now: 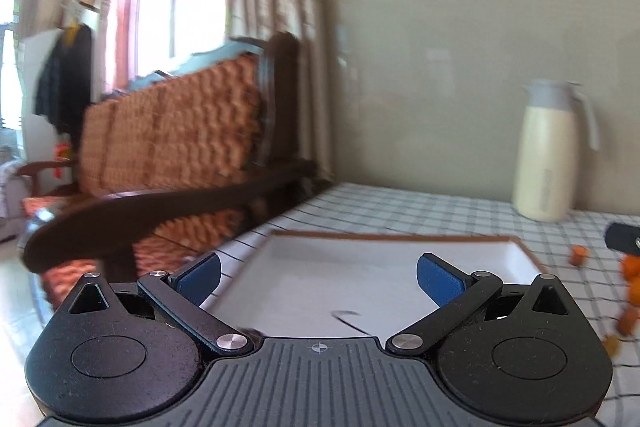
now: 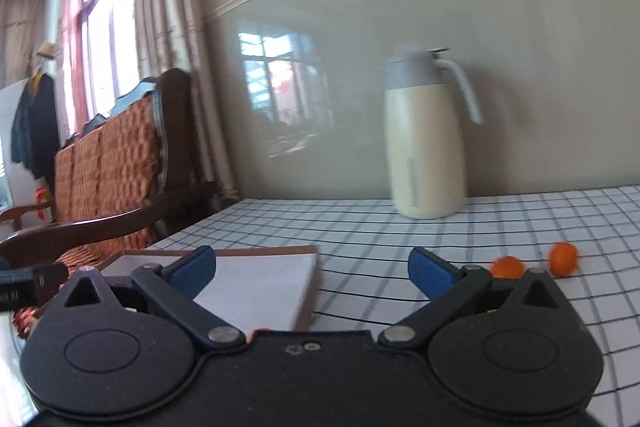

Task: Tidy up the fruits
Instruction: 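Move the left tool toward the brown round fruit while the right tool approaches another orange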

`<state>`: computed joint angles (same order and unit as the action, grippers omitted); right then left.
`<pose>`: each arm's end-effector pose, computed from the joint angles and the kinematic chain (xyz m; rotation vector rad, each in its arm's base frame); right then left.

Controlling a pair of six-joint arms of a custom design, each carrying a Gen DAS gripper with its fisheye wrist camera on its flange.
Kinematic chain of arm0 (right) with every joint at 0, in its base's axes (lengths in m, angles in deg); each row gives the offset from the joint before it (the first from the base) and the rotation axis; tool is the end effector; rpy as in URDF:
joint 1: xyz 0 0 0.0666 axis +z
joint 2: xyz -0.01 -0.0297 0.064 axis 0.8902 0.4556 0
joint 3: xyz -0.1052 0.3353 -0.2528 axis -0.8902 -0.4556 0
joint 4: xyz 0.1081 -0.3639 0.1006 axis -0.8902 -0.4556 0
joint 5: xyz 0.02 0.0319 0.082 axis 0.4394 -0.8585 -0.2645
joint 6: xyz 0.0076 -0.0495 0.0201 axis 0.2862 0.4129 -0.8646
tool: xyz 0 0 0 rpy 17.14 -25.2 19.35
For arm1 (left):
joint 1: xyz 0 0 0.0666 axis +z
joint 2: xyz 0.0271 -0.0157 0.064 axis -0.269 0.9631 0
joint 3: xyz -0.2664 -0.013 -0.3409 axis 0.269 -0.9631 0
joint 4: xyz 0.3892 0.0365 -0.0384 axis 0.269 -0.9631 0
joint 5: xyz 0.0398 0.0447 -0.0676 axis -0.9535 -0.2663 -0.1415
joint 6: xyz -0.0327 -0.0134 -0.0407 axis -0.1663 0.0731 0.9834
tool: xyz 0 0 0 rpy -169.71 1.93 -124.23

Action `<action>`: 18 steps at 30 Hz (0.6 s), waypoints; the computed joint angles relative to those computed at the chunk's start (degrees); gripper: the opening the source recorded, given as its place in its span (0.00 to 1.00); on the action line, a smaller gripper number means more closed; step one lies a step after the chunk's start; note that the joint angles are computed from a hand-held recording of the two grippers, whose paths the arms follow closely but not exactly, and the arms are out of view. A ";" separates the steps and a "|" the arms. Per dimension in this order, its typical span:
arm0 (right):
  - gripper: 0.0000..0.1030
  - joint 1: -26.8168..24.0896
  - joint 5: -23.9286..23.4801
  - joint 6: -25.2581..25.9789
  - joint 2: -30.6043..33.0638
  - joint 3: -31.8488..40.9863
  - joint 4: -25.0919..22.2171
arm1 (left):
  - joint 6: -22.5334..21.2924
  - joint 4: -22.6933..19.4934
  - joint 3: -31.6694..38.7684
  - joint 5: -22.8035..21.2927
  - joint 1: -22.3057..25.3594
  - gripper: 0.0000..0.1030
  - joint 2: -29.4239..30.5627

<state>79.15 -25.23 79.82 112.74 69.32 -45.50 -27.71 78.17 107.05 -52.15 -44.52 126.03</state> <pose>0.3546 0.1021 0.3371 -0.0885 1.8281 0.3054 0.3111 -0.1434 0.3417 -0.2430 1.8373 0.2774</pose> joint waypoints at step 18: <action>0.87 -18.05 -3.88 -5.32 -6.76 -2.64 -8.46 | -5.69 3.67 5.08 5.15 -13.84 1.00 9.12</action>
<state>61.10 -29.11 74.50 105.98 66.69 -53.96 -33.41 81.85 112.13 -46.99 -58.36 135.15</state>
